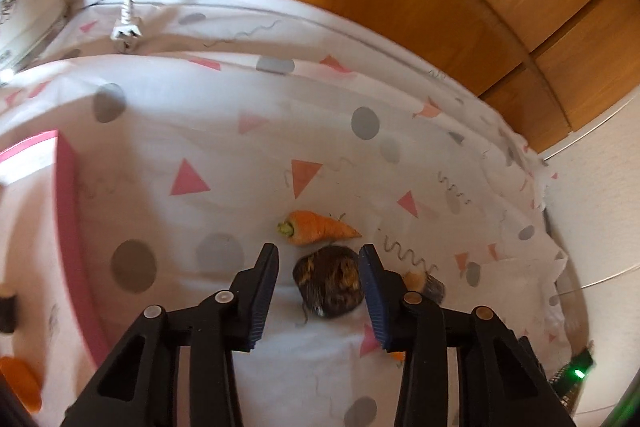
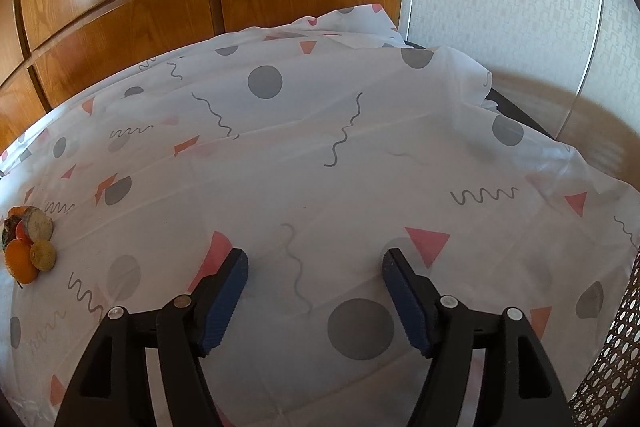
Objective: Organize fruits
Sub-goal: 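Move the left tool over to the orange carrot beside the taro, then close the left tool fingers on the carrot and lift it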
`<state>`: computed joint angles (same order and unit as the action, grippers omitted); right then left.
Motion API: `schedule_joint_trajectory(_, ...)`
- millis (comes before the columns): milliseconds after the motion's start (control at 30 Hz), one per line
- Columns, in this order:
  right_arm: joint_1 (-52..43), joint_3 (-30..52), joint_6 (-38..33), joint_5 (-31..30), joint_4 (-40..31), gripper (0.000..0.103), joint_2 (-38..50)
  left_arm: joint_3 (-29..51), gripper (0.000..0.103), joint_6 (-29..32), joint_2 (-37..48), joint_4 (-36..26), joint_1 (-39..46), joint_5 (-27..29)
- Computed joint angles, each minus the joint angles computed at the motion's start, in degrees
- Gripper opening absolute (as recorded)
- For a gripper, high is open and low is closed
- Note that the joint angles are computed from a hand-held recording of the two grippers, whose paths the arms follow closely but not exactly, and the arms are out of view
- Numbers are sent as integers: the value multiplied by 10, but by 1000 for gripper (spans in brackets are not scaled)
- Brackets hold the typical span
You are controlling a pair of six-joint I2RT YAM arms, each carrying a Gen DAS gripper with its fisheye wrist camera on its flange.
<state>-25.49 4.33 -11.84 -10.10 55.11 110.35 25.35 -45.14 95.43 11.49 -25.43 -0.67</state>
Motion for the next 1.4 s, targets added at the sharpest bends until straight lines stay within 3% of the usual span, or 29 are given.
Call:
schedule_joint_trajectory(133,1,1,1,0,-1,71,1,37,39,11,64,8,20,15)
schedule_joint_trajectory(200,1,1,1,0,0,71,0,52,33,14,89,12,26,20)
schedule_joint_trajectory(433,2,-1,2,-1,-1,73,-2,98,29,29,130,12,28,6)
schedule_joint_trajectory(700,2,-1,3,-2,6,74,4,111,30,50,142,7,36,15)
schedule_joint_trajectory(967,3,-1,5,-3,5,74,3,102,25,15,144,31,12,-7)
schedule_joint_trajectory(1167,3,-1,8,-5,12,74,8,21,24,-16,74,81,6,-10)
schedule_joint_trajectory(1400,-1,-3,8,-10,19,74,11,-76,23,-62,-78,60,-11,-51)
